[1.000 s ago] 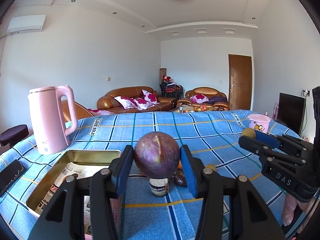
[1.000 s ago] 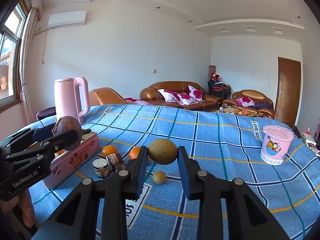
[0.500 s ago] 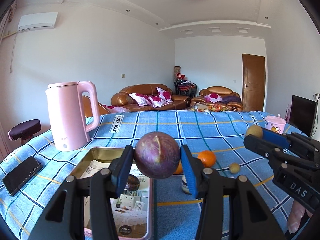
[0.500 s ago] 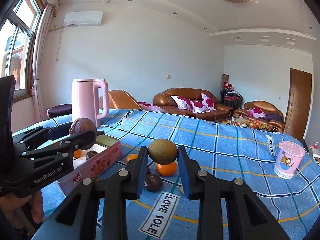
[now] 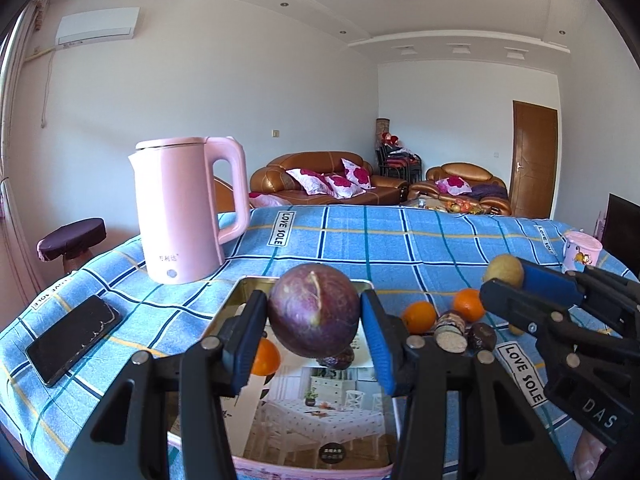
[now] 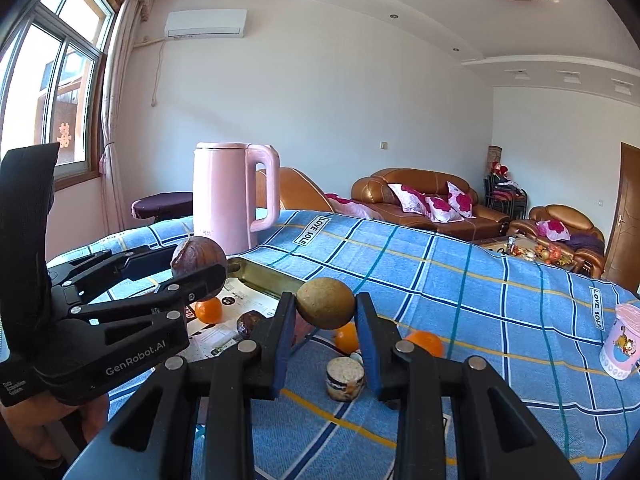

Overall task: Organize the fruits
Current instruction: 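Carry the purple fruit with the left tool while the right tool carries the yellow fruit to the tin, then release the purple fruit into the tin with the left tool while the right tool releases the yellow fruit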

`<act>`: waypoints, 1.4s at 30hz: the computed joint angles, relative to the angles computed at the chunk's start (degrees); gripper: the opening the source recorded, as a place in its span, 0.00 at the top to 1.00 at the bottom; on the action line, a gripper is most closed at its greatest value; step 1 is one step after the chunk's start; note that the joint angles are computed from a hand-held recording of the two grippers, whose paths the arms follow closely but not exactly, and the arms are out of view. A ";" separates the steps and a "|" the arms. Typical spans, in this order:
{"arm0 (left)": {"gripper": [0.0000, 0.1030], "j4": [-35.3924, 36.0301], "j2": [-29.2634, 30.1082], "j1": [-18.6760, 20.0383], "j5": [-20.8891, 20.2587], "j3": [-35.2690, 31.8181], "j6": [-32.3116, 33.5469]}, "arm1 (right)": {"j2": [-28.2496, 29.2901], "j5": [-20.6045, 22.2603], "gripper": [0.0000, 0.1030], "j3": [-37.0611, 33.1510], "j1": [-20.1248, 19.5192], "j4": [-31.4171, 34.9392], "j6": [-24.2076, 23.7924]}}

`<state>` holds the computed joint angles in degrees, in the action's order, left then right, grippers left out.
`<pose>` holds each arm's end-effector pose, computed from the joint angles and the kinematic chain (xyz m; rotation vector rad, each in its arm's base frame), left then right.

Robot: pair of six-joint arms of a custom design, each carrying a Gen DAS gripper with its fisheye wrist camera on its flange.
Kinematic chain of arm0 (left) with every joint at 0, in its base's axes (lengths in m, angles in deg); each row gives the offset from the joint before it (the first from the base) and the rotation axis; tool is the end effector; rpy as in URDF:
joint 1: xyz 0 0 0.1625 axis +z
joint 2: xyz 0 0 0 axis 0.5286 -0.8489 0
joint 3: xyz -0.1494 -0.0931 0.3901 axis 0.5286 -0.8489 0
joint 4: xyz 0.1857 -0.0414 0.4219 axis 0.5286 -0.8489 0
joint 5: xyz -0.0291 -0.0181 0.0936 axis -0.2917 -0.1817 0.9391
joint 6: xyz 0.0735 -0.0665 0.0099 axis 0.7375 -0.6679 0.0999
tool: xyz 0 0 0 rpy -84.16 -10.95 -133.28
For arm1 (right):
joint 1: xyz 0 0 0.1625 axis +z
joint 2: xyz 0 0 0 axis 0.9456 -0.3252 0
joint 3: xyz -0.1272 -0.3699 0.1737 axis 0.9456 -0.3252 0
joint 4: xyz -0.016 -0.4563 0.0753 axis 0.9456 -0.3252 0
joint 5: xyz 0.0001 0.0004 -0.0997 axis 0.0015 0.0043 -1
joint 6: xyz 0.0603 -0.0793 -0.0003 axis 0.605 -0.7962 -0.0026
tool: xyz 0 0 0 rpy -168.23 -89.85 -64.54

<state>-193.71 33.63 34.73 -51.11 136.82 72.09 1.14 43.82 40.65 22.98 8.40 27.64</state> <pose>-0.0466 -0.6519 0.0988 0.1019 1.7416 -1.4591 0.2070 -0.7427 -0.0451 1.6305 -2.2852 1.0285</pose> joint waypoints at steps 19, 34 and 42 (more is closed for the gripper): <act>0.52 9.78 -5.85 3.56 3.80 5.39 -11.01 | 9.55 6.43 0.69 -9.98 3.88 9.26 -3.36; 0.50 12.95 -5.86 4.20 4.38 5.57 -12.98 | 17.52 15.40 0.68 -21.57 5.92 18.49 -3.73; 0.26 4.05 -4.88 2.12 1.93 5.29 -4.99 | 10.00 11.86 0.40 -10.65 4.16 10.27 -4.29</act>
